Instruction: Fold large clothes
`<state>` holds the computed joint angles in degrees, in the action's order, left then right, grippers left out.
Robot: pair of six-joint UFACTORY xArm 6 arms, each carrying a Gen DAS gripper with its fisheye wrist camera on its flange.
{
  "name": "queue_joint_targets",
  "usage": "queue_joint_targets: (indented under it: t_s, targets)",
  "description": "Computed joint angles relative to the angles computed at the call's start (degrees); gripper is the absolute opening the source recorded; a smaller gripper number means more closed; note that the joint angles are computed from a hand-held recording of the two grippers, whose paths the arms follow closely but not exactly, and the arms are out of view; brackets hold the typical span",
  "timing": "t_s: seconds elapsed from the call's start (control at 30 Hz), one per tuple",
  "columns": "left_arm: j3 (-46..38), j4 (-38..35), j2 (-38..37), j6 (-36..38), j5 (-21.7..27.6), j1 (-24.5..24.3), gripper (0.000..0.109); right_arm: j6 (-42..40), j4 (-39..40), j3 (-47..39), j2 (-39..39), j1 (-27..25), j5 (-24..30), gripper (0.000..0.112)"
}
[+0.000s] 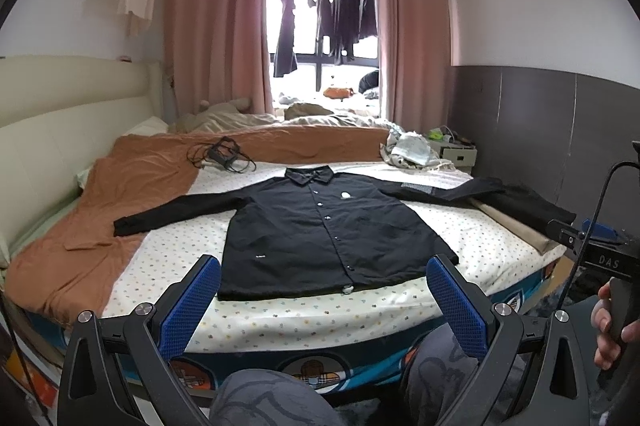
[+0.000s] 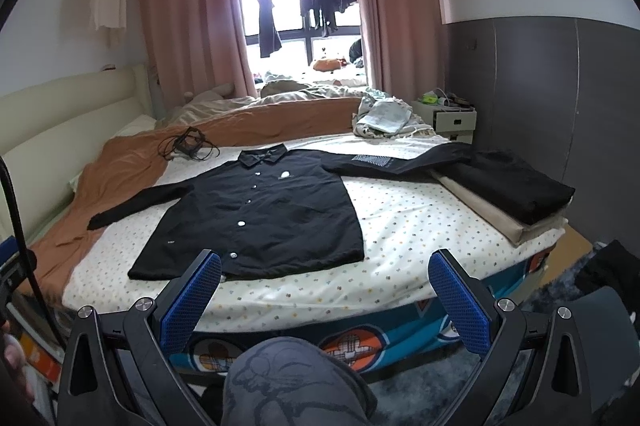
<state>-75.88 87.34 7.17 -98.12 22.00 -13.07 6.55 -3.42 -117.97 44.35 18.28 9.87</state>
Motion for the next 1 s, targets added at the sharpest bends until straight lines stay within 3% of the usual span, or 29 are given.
queue_joint_targets:
  t_s: [0.47, 1.0]
  targets:
    - [1.43, -0.32, -1.25, 0.14, 0.56, -0.76, 0.103, -2.18, 2.38, 3.5, -2.28, 0.11, -0.64, 0.103]
    - [3.12, -0.12, -2.57, -0.17, -0.86, -0.31, 0.103, 2.53, -2.11, 6.21, -3.93, 0.4, -1.03, 0.103]
